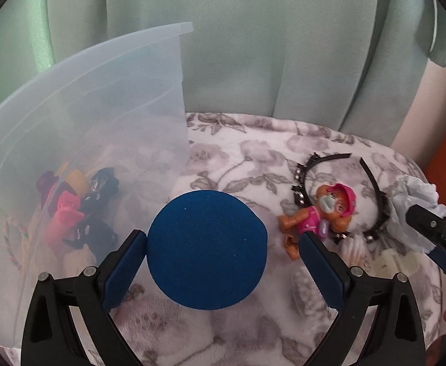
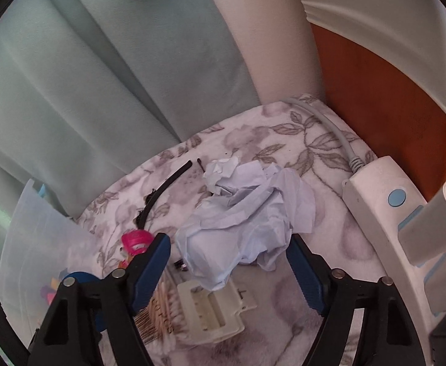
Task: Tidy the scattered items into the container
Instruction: 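Grasp the blue ball with the left gripper while the right grasps the crumpled white paper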
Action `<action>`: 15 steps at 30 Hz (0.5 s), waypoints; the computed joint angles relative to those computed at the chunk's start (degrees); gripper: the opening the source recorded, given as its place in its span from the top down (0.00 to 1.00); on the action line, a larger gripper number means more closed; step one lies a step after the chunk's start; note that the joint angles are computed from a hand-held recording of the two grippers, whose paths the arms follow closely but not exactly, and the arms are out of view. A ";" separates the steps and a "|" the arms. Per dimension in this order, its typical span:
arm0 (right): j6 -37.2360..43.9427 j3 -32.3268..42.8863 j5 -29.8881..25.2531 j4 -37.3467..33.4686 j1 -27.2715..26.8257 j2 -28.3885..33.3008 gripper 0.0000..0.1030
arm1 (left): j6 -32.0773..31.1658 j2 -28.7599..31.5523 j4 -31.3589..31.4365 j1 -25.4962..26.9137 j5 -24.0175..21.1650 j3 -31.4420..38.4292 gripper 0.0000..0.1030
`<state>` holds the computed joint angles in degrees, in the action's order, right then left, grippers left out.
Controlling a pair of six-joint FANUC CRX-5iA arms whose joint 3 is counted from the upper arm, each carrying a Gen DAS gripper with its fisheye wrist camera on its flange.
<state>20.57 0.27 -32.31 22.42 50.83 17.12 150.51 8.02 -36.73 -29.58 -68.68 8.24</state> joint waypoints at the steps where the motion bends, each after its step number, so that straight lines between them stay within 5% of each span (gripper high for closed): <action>1: 0.88 0.49 -0.13 -0.97 -0.19 0.25 0.24 | 0.75 0.30 -0.52 -0.13 -0.36 0.34 0.04; 8: 2.36 1.56 0.50 -2.00 -0.37 1.05 0.29 | 3.77 3.04 -2.89 -0.75 -4.40 3.40 0.04; 15: 2.61 1.43 1.01 -2.84 -0.48 0.66 0.36 | 4.30 3.24 -4.71 -1.19 -6.54 3.88 0.21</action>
